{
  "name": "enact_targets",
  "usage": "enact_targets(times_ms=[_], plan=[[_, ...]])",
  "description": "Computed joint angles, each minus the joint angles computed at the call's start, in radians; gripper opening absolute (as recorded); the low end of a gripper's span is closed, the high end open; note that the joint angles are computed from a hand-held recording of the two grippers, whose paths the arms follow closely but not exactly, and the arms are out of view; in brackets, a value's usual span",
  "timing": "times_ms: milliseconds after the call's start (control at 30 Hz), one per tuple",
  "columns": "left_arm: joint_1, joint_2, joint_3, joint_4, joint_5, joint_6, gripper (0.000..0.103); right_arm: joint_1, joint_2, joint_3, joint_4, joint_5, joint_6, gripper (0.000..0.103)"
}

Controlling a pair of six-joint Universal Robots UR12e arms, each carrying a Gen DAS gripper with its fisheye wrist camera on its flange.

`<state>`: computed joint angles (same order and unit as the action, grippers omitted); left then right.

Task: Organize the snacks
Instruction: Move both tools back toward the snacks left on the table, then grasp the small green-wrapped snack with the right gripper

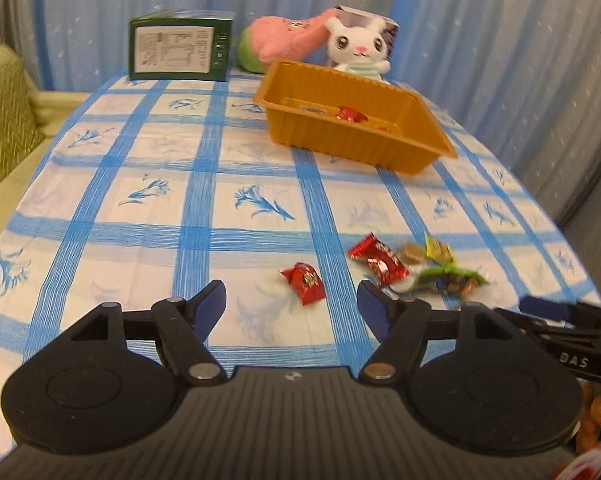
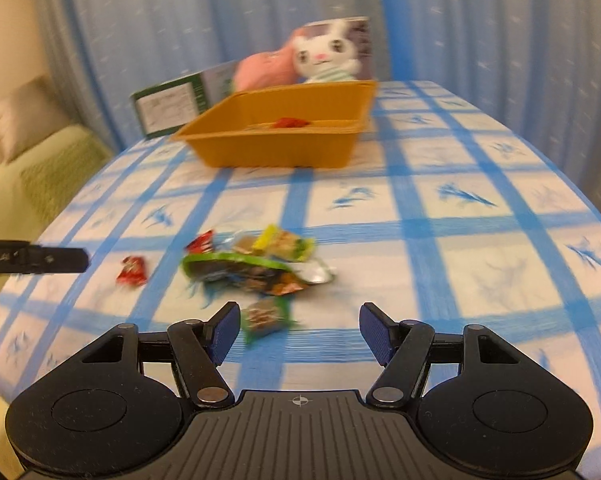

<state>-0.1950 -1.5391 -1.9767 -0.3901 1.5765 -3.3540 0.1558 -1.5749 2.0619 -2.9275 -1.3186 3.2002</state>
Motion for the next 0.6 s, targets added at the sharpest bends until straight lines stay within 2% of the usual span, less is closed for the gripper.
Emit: enact_targets(times_ms=[100,200,300,600], plan=[[-0.008,-0.007,0.000,-0.004,0.016,0.032,0.069,0.011,0.024,-0.016,0.024,0.017,-0.064,0.066],[0.000,-0.008,-0.002,-0.011,-0.008,0.011,0.069,0.024,0.047,-0.023,0.010,0.010,-0.137,0.066],[0.003,-0.011,0.000,-0.017,-0.020,0.000,0.069,0.031,0.066,-0.031,-0.003,0.009,-0.183,0.054],[0.001,-0.019,0.007,-0.029,-0.032,0.003,0.069,0.040,0.073,-0.034,-0.009,-0.024,-0.202,0.036]])
